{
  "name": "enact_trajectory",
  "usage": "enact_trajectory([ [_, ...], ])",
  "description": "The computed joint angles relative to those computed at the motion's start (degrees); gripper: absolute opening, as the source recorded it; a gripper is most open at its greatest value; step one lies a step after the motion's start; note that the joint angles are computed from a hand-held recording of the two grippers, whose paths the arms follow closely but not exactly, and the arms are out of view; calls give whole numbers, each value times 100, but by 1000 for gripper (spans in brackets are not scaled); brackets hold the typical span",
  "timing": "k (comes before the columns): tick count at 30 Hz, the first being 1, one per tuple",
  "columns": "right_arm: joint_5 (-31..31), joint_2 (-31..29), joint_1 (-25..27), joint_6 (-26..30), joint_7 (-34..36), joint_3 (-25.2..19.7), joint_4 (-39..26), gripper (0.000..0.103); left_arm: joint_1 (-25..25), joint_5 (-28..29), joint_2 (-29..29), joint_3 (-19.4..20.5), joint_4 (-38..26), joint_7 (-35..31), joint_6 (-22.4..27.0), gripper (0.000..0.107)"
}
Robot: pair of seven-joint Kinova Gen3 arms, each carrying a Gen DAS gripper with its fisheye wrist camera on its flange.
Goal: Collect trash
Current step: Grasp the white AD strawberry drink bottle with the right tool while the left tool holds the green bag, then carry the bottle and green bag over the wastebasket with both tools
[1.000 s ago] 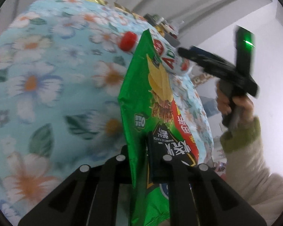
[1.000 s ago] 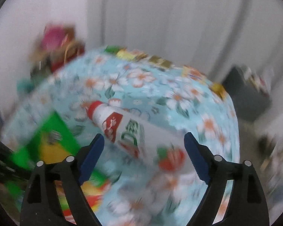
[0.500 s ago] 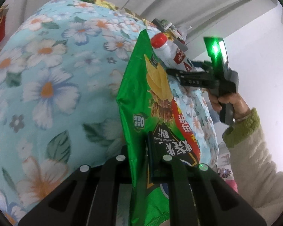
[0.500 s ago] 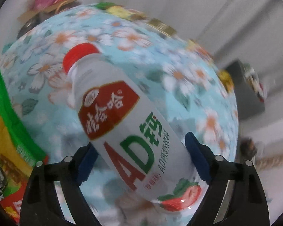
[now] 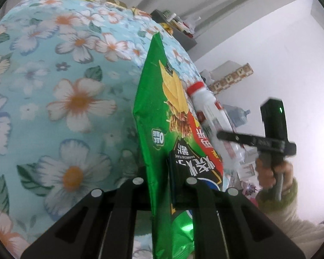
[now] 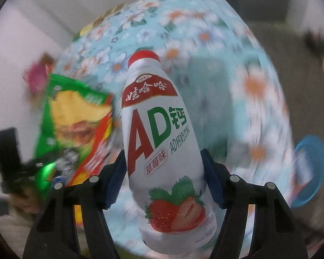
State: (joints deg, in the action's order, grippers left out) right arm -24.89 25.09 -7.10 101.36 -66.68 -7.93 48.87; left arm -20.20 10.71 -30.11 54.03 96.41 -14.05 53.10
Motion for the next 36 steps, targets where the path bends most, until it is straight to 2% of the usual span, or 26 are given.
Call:
enact_trajectory([
  [4,-608,-264,513,-181,-11,7,700,63,143,-24,190,-58,1,-165,-264,8],
  [8,-931,-417,655,-415,-40,49,1078,62,328,-220,470,-45,-68,-334,-646,9],
  [11,-1058,-378,698,-412,-77,67,1105,61,212,-538,714,248,-347,-395,-591,9],
  [14,-1031,-442,654,-515,-66,69,1166,61,-226,-861,948,769,-688,-478,-332,9],
  [20,-1128,-580,679,-819,11,90,1498,61,-1176,-858,1041,1597,-1039,-839,-11,9],
  [24,-1276,-806,821,-947,177,155,1883,59,-1381,-622,871,1623,-1132,-1058,130,9],
  [27,-1501,-879,927,-999,184,211,2053,59,-1428,-434,713,1490,-1164,-1190,196,7],
  [31,-2189,-800,1292,-778,220,258,2216,59,-1602,-234,552,1485,-1390,-1465,384,4],
  [36,-2886,-784,1757,-567,361,335,2422,59,-2108,-27,473,1743,-1900,-1966,634,2],
])
